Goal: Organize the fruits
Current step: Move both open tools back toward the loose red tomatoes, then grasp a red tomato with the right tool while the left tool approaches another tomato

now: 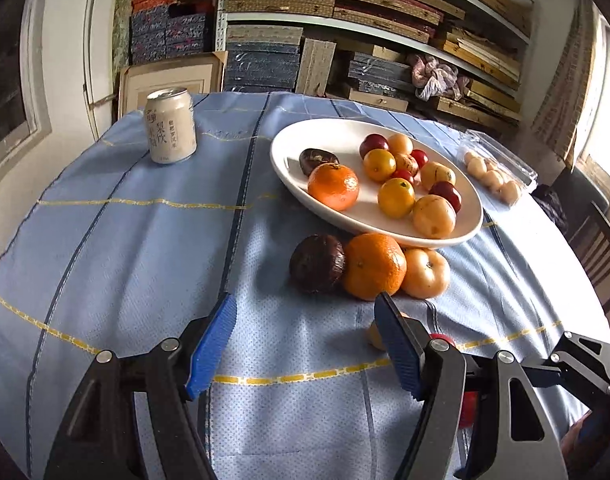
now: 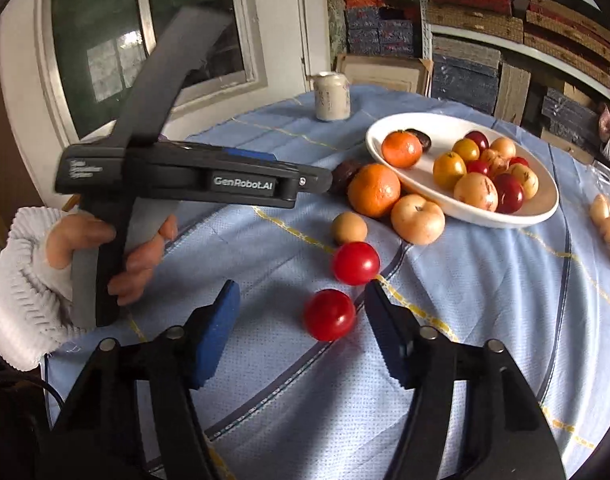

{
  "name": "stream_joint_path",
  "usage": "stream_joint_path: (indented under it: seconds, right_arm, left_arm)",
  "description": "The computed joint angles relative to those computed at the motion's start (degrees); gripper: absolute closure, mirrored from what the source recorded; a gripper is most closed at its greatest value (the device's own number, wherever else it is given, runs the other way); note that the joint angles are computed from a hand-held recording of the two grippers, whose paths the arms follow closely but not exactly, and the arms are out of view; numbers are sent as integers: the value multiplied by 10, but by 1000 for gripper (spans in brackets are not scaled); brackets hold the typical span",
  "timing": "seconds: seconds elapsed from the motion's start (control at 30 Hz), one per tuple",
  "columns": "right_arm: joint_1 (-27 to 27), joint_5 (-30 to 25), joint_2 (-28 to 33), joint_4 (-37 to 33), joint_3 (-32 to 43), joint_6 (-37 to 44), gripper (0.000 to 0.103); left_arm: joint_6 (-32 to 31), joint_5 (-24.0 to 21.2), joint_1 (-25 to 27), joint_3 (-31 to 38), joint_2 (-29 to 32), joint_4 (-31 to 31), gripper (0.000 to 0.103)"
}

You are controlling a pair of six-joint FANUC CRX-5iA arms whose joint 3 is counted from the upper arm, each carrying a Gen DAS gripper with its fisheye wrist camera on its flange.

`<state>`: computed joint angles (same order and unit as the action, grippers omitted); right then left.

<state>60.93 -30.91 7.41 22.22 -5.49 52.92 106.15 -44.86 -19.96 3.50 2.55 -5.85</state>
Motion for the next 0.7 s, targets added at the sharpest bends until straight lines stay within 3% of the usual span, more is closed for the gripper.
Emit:
stream_joint_path:
  seconds: [0.17,0.27,0.37,0.43,0.63,0.7]
  right_arm:
    - [0,-41,22,-12,31,4,43]
    - [-1,-65,36,-22,51,12,52]
    - [-1,-80,44,-26,62,14,58]
    - [-4,-88,47,-37,68,18,74]
    - [-12,-59,33,-46,50,-3,74]
    - [-10,-50,19,10,22,-41,74]
  left_arm:
    - [-4,-4,-10,5,4,-6,31]
    - [-2,-8,-13,10,8,-11,30]
    - [7,-11,-17,13,8,-21,21]
    - [19,-10,-22,13,5,-36,19]
    - [35,-23,-35,24,9,-68,18]
    - [39,-26,-40,28,11,-81,18]
